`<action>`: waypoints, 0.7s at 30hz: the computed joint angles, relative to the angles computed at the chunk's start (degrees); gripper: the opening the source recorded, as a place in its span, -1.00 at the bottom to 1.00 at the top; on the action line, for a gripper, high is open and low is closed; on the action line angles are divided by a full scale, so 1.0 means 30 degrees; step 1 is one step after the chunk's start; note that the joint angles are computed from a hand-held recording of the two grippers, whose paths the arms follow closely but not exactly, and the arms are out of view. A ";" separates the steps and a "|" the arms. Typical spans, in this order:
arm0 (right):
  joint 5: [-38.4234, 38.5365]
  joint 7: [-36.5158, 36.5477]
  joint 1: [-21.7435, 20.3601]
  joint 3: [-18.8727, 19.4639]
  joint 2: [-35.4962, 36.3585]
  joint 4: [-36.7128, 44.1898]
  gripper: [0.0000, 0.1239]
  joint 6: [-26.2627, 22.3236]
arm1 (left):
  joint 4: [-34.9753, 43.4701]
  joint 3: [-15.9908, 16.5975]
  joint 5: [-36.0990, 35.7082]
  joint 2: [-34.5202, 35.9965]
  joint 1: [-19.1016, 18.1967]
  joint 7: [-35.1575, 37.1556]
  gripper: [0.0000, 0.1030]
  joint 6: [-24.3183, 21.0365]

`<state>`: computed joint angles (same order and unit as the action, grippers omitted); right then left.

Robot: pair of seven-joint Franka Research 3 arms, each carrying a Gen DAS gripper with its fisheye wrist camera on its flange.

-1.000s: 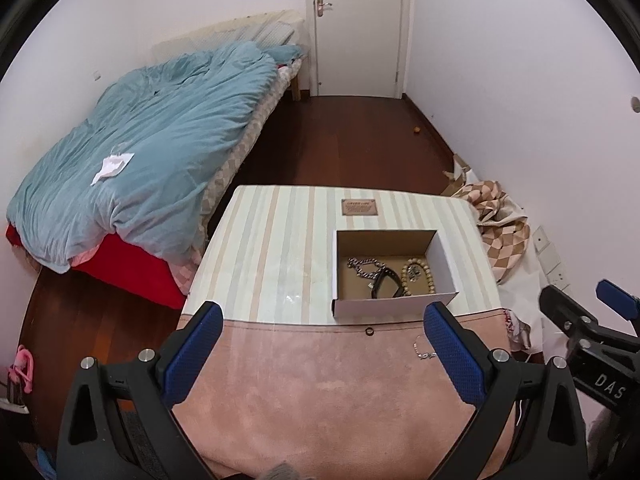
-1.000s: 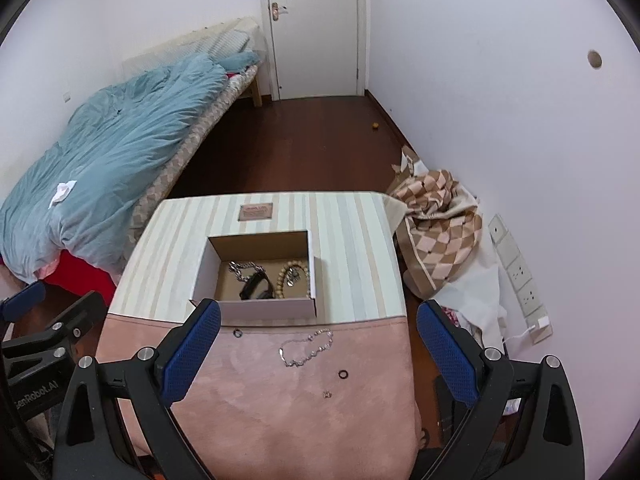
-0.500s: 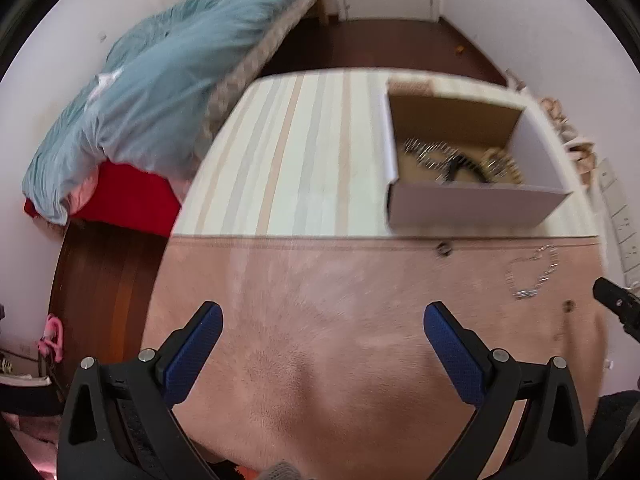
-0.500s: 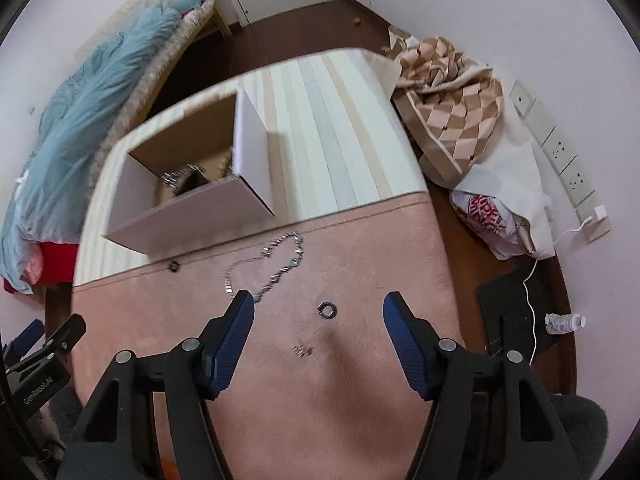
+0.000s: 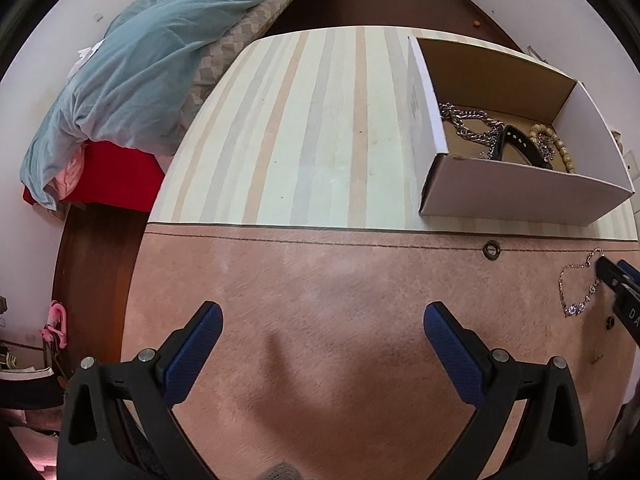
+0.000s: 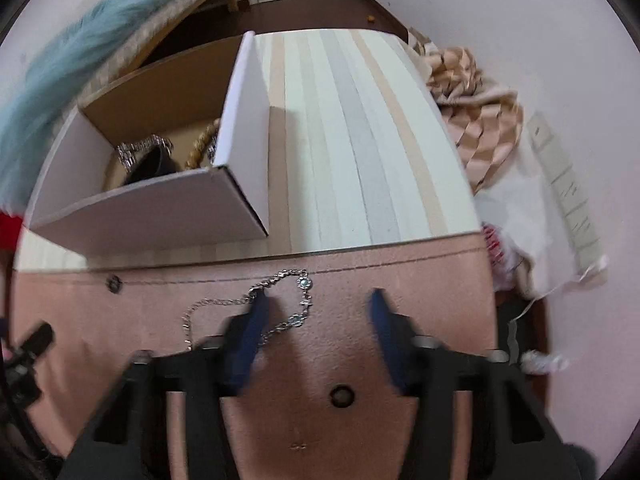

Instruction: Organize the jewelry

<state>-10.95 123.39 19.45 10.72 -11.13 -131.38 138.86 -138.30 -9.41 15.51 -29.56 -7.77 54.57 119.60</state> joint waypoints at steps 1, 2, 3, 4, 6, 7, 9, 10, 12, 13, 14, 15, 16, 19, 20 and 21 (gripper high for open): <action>0.0058 -0.0210 0.0037 -0.0030 -0.0046 -0.0012 -0.92 -0.0087 | 0.0036 0.0013 -0.0068 0.0056 -0.0048 0.0032 0.99 0.0096; 0.0221 -0.0500 0.0077 -0.0097 -0.0120 -0.0073 -0.92 -0.0080 | 0.0062 0.0027 -0.0093 0.0097 -0.0064 0.0070 0.99 0.0147; 0.0408 -0.0638 0.0087 -0.0143 -0.0158 -0.0105 -0.93 -0.0020 | 0.0107 0.0034 -0.0125 0.0168 -0.0086 0.0108 0.99 0.0250; 0.0805 -0.0891 0.0095 -0.0278 -0.0305 -0.0251 -0.93 0.0053 | 0.0132 0.0013 -0.0170 0.0203 -0.0132 0.0120 0.99 0.0378; 0.1390 -0.0962 -0.0043 -0.0447 -0.0869 -0.0753 -0.93 0.0490 | 0.0202 0.0009 -0.0256 0.0356 -0.0205 0.0204 0.99 0.0607; 0.1766 -0.0940 -0.0154 -0.0560 -0.1374 -0.1100 -0.93 0.0822 | 0.0204 0.0048 -0.0387 0.0406 -0.0259 0.0262 0.99 0.0753; 0.2203 -0.0837 -0.0469 -0.0588 -0.2124 -0.1504 -0.93 0.1279 | 0.0156 0.0124 -0.0728 0.0456 -0.0407 0.0381 0.99 0.1198; 0.2332 -0.0794 -0.0608 -0.0522 -0.2395 -0.1654 -0.93 0.1459 | 0.0116 0.0181 -0.0963 0.0459 -0.0490 0.0447 0.99 0.1449; 0.2455 -0.0873 -0.0889 -0.0413 -0.2796 -0.1743 -0.93 0.1533 | 0.0041 0.0332 -0.1553 0.0541 -0.0706 0.0661 0.98 0.2078; 0.2460 -0.0914 -0.0997 -0.0318 -0.2896 -0.1690 -0.93 0.1442 | 0.0032 0.0384 -0.1829 0.0616 -0.0789 0.0778 0.98 0.2328; 0.2450 -0.0974 -0.1099 -0.0251 -0.2917 -0.1620 -0.93 0.1368 | 0.0048 0.0490 -0.2227 0.0802 -0.0931 0.1001 0.98 0.2682; 0.2398 -0.0981 -0.1214 -0.0183 -0.2897 -0.1569 -0.93 0.1347 | 0.0149 0.0501 -0.2493 0.1025 -0.1026 0.1191 0.98 0.2893; 0.2385 -0.0977 -0.1282 -0.0124 -0.2883 -0.1560 -0.93 0.1334 | 0.0276 0.0470 -0.2673 0.1270 -0.1098 0.1369 0.97 0.3105; 0.2434 -0.0907 -0.1419 -0.0065 -0.2802 -0.1543 -0.93 0.1392 | 0.0658 0.0050 -0.2364 0.1978 -0.1051 0.1444 0.69 0.3549; 0.2501 -0.0881 -0.1437 -0.0073 -0.2785 -0.1574 -0.93 0.1456 | 0.0780 -0.0117 -0.2117 0.2231 -0.1009 0.1388 0.64 0.3667; 0.2560 -0.0810 -0.1465 -0.0074 -0.2790 -0.1640 -0.93 0.1568 | 0.0853 -0.0153 -0.1975 0.2415 -0.0960 0.1385 0.61 0.3723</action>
